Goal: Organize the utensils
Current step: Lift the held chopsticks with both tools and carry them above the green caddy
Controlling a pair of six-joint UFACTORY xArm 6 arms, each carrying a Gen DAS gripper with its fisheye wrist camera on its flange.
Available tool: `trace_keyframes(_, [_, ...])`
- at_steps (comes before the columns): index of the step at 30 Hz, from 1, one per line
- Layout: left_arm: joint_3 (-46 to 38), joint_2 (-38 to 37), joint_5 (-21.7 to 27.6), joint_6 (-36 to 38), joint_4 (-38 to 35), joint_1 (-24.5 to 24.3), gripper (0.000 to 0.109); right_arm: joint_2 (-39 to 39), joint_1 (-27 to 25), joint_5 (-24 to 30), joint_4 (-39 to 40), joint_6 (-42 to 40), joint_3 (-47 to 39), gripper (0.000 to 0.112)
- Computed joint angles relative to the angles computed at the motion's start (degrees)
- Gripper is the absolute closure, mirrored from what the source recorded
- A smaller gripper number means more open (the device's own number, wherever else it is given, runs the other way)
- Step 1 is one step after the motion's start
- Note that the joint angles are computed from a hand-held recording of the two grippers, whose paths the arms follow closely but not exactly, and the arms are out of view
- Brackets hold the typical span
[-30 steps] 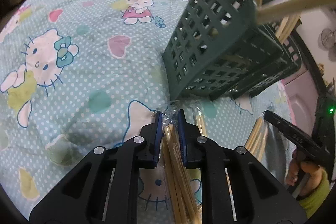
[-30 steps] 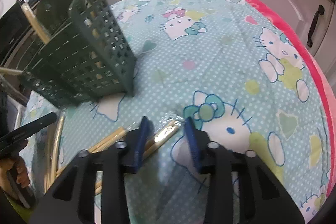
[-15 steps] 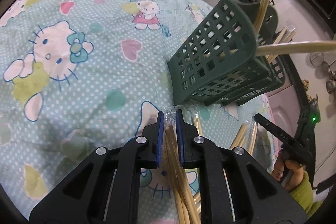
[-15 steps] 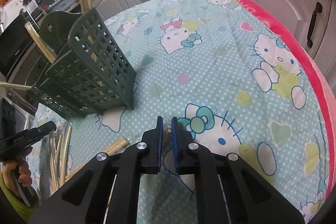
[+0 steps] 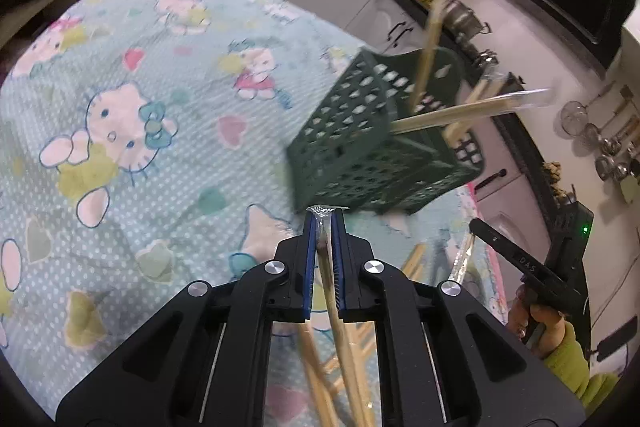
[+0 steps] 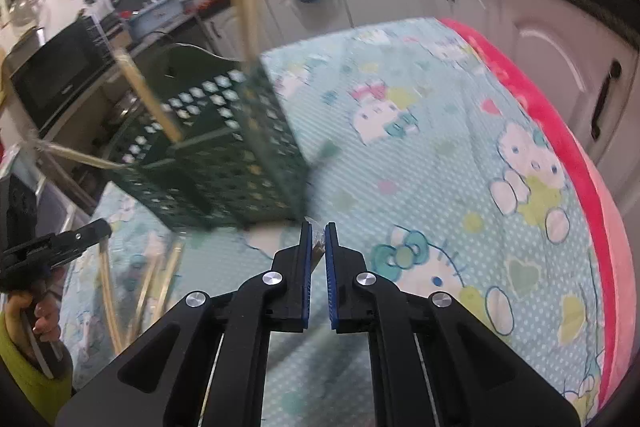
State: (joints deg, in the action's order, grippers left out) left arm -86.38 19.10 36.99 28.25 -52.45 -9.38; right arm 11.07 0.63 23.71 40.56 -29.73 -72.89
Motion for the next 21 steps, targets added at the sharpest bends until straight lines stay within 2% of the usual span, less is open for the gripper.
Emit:
trace_keyframes(7, [2.5,-4.1,-2.0,4.7,-2.8,-2.3,0.104,-4.2,2.5,-1.8,3.1,-6.6,2.1,0.106])
trace_keyframes(21, [4.0,-7.4,-3.1,9.1,-4.5,-5.1,0.104,-8.6,4.9,-2.9,5.9,-12.0,5.0,0.107])
